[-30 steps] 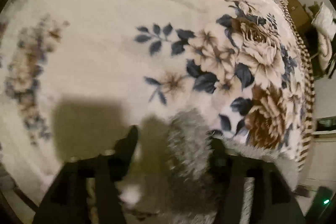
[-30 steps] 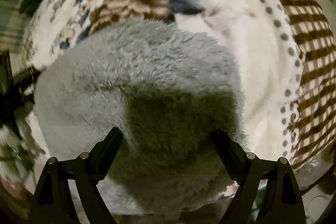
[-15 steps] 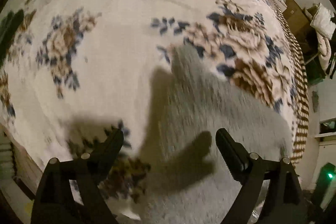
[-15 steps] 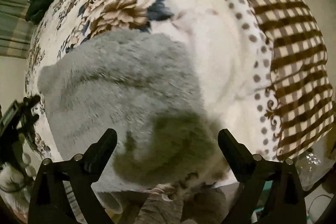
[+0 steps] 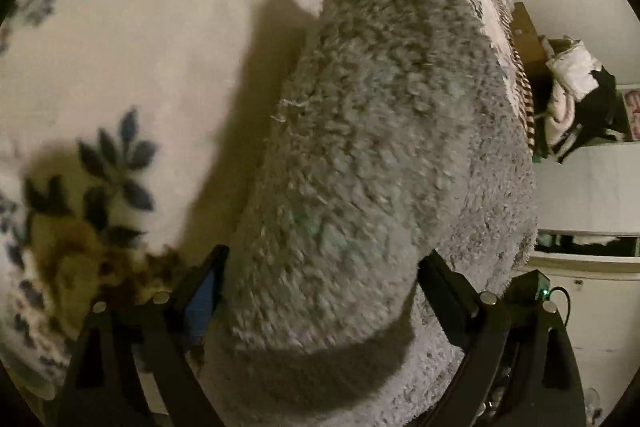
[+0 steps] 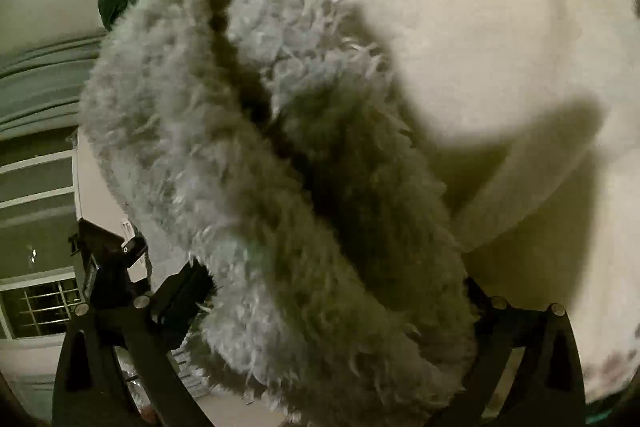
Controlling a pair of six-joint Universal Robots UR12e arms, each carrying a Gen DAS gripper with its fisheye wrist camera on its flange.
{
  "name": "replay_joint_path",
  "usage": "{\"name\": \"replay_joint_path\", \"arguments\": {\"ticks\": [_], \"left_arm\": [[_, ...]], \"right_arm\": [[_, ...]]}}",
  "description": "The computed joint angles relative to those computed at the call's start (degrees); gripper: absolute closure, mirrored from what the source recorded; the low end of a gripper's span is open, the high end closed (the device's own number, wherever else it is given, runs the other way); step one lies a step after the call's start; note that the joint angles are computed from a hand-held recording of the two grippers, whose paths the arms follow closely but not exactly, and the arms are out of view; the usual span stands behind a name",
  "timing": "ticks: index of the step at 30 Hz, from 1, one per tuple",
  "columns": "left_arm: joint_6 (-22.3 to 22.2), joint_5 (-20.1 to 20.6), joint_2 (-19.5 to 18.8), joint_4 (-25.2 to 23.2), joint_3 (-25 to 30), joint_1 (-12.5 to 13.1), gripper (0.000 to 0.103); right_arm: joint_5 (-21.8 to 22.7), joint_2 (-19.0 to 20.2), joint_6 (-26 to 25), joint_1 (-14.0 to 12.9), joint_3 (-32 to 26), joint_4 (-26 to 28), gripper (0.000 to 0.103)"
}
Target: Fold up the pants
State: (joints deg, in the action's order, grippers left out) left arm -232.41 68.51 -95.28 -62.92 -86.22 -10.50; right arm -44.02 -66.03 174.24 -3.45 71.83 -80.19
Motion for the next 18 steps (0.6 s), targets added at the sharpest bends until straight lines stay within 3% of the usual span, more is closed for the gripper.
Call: {"name": "replay_joint_path", "arguments": {"ticks": [2,3,4,5,7,13,18], "left_arm": [[2.0,-1.1,-0.1,1.2,-0.1,0.3,0.017],[2.9,-0.5,-0.2,1.5,0.2,0.2,0.034],[4.4,0.2,-0.3,1.3,0.9,-0.1,0.045],[5.6,0.4,-0.5,0.5,1.8,-0.4,0.049],[6.9,0.3,-0.7,-0.1,2.9,-0.7,0.059],[10.8,-1.1,-1.1,-2.3,7.3,-0.3,0.062],[16.2,-3.7,-3.4,-5.8,13.4,0.6,0.062]], "right_arm": [[-0.7,-0.7,0.5,0.1,0.6,-1.7,0.006],[-2.2,-1.4,0.7,0.3,1.0,-3.4,0.017],[-3.5,-2.1,1.0,0.5,1.4,-4.9,0.033],[-3.0,-2.7,1.0,0.4,1.9,-5.7,0.048],[-6.3,-4.0,3.0,1.1,2.2,-8.8,0.06],[-10.5,-6.9,9.4,2.5,1.3,-13.5,0.074],[-11.0,-6.3,11.9,4.0,-4.9,-14.4,0.075]]}}
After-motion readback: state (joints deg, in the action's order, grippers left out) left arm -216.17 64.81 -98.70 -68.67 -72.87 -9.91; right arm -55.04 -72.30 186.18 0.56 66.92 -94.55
